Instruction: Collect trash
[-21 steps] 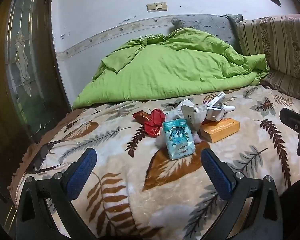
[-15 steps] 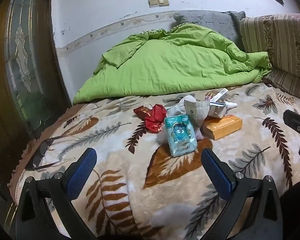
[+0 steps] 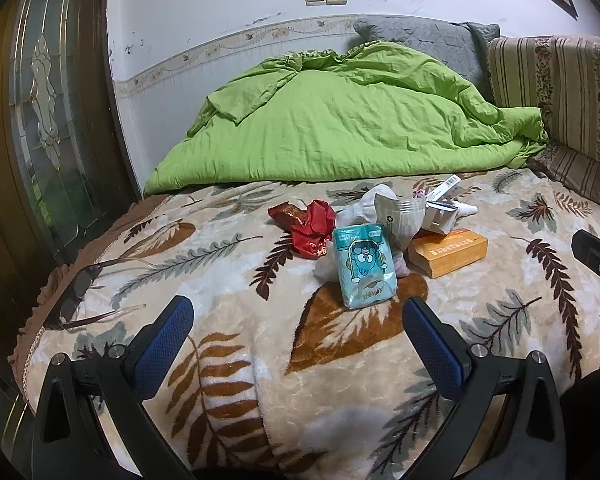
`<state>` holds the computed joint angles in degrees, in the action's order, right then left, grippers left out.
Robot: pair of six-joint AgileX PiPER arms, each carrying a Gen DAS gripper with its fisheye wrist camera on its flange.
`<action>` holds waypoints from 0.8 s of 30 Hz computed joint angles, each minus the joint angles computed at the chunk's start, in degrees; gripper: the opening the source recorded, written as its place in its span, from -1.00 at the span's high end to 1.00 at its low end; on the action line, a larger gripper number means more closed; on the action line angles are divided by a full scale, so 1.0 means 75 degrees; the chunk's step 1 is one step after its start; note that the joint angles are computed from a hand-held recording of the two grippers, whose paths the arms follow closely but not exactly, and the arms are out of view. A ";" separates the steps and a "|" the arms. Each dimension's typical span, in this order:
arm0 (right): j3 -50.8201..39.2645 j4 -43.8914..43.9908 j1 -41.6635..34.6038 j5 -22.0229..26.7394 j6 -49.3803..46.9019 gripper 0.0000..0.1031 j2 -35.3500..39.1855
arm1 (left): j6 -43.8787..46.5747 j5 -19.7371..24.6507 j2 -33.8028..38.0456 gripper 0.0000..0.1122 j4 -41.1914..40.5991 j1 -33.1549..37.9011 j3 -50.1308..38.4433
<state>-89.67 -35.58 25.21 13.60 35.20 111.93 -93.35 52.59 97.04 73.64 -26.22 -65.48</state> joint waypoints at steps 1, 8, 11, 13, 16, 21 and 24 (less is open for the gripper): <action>-0.0068 0.0165 -0.0003 0.0050 -0.0171 -1.00 0.0024 | 0.0014 -0.0057 0.0009 -0.84 -0.0045 0.0035 -0.0028; -0.0172 0.0456 -0.0009 0.0177 -0.0483 -1.00 0.0074 | -0.0209 -0.0139 0.0027 -0.84 0.0143 0.0131 0.0047; -0.0239 0.0590 -0.0032 0.0238 -0.0586 -1.00 0.0108 | -0.0356 -0.0193 0.0047 -0.84 0.0246 0.0134 0.0086; -0.0198 0.0444 -0.0050 0.0199 -0.0400 -1.00 0.0085 | -0.0417 -0.0211 0.0062 -0.84 0.0406 0.0146 0.0145; -0.0213 0.0428 -0.0064 0.0217 -0.0356 -1.00 0.0091 | -0.0421 -0.0224 0.0098 -0.84 0.0434 0.0119 0.0142; -0.0129 -0.0080 -0.0041 0.0202 0.0192 -1.00 0.0040 | -0.0757 -0.0422 0.0104 -0.84 0.0574 0.0117 0.0138; 0.0001 -0.0491 -0.0044 0.0127 0.0675 -1.00 -0.0043 | -0.0706 -0.0470 0.0090 -0.84 0.0534 0.0122 0.0108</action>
